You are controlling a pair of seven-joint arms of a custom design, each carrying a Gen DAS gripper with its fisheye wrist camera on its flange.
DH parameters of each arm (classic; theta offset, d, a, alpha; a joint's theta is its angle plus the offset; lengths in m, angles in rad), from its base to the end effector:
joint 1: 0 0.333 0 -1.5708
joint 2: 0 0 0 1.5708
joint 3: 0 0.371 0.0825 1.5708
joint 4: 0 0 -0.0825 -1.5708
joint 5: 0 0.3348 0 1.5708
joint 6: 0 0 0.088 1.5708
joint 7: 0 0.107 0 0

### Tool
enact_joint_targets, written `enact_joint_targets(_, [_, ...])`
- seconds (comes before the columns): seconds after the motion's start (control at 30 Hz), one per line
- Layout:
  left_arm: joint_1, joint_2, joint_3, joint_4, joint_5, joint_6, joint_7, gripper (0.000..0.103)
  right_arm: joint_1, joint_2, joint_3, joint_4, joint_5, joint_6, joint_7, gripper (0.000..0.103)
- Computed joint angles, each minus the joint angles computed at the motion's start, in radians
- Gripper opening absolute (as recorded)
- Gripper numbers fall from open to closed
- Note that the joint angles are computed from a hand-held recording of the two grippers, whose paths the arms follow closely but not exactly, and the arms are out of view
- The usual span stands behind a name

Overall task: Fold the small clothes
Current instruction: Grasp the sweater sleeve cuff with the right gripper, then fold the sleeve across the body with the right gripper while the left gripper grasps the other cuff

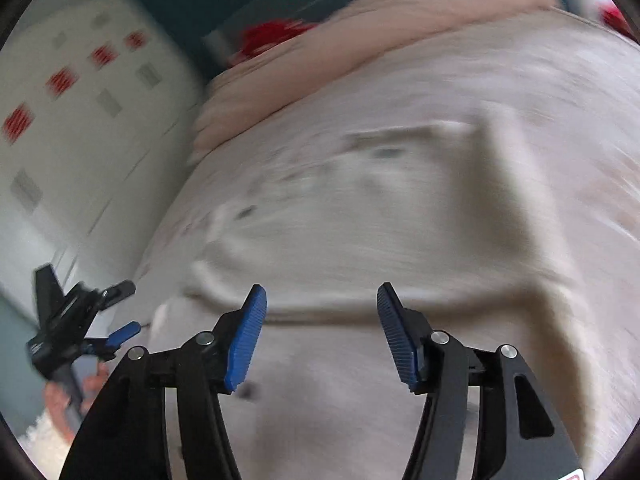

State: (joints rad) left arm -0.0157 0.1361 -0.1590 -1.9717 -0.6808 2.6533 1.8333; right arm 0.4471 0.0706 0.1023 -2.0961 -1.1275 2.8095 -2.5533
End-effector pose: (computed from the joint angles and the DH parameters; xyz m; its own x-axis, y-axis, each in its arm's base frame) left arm 0.5841 -0.0802 0.5385 -0.0398 -0.8917 0.4509 -0.8585 -0.2004 -0.4721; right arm 0.4478 0.3236 0.5224 -0.3482 -0.7623 -0.5455 -0.5598 0.6359 -0.5313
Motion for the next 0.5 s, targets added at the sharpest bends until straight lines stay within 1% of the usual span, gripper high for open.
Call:
enact_joint_targets(0.03, [-0.014,0.048,0.001,0.038,0.029,0.0,-0.042,0.098,-0.008,-0.025,-0.012,-0.058,-0.035,0.025,0.081,0.058])
enact_joint_targets(0.07, [-0.017,0.076,-0.002,0.062,0.038,-0.007,-0.06,0.098,-0.019,-0.033,-0.017,-0.092,-0.04,0.038,0.139,0.058])
enact_joint_targets(0.1, [-0.032,0.117,0.003,0.096,0.078,-0.021,-0.118,0.095,-0.032,-0.043,-0.021,-0.113,-0.067,0.055,0.182,0.058])
enact_joint_targets(0.13, [-0.039,0.147,0.002,0.121,0.097,-0.034,-0.156,0.09,-0.04,-0.039,-0.021,-0.12,-0.127,0.064,0.257,0.058])
enact_joint_targets(0.17, [-0.043,0.164,0.002,0.137,0.12,-0.039,-0.178,0.08,-0.041,-0.049,-0.016,-0.135,-0.182,0.06,0.333,0.058])
enact_joint_targets(0.2, [-0.068,0.173,0.015,0.142,0.179,-0.017,-0.219,0.075,-0.049,-0.035,-0.017,-0.121,-0.263,0.065,0.432,0.058])
enact_joint_targets(0.23, [-0.075,0.172,0.011,0.137,0.205,0.016,-0.217,0.056,-0.06,-0.016,-0.022,-0.099,-0.313,0.071,0.489,0.051])
enact_joint_targets(0.27, [-0.065,0.172,-0.006,0.138,0.202,0.025,-0.192,0.034,-0.065,-0.007,-0.024,-0.084,-0.348,0.066,0.531,0.025])
enact_joint_targets(0.3, [-0.027,0.177,-0.056,0.154,0.138,0.019,-0.101,0.013,-0.073,0.001,-0.027,-0.069,-0.343,0.06,0.527,0.006])
enact_joint_targets(0.33, [-0.015,0.179,-0.071,0.168,0.113,0.012,-0.064,0.01,-0.073,-0.003,-0.025,-0.057,-0.343,0.038,0.533,0.007])
enact_joint_targets(0.37, [-0.025,0.173,-0.065,0.166,0.118,0.034,-0.064,0.009,-0.067,-0.016,-0.023,-0.06,-0.405,0.003,0.6,0.007])
enact_joint_targets(0.4, [-0.029,0.161,-0.068,0.155,0.108,0.081,-0.042,0.008,-0.059,-0.041,-0.012,-0.059,-0.411,-0.053,0.601,0.007])
enact_joint_targets(0.47, [-0.017,0.146,-0.085,0.147,0.067,0.127,0.017,0.008,-0.049,-0.077,0.01,-0.075,-0.407,-0.136,0.568,0.006])
enact_joint_targets(0.5, [-0.017,0.144,-0.085,0.141,0.058,0.146,0.034,0.009,-0.05,-0.075,0.015,-0.086,-0.371,-0.143,0.519,0.006])
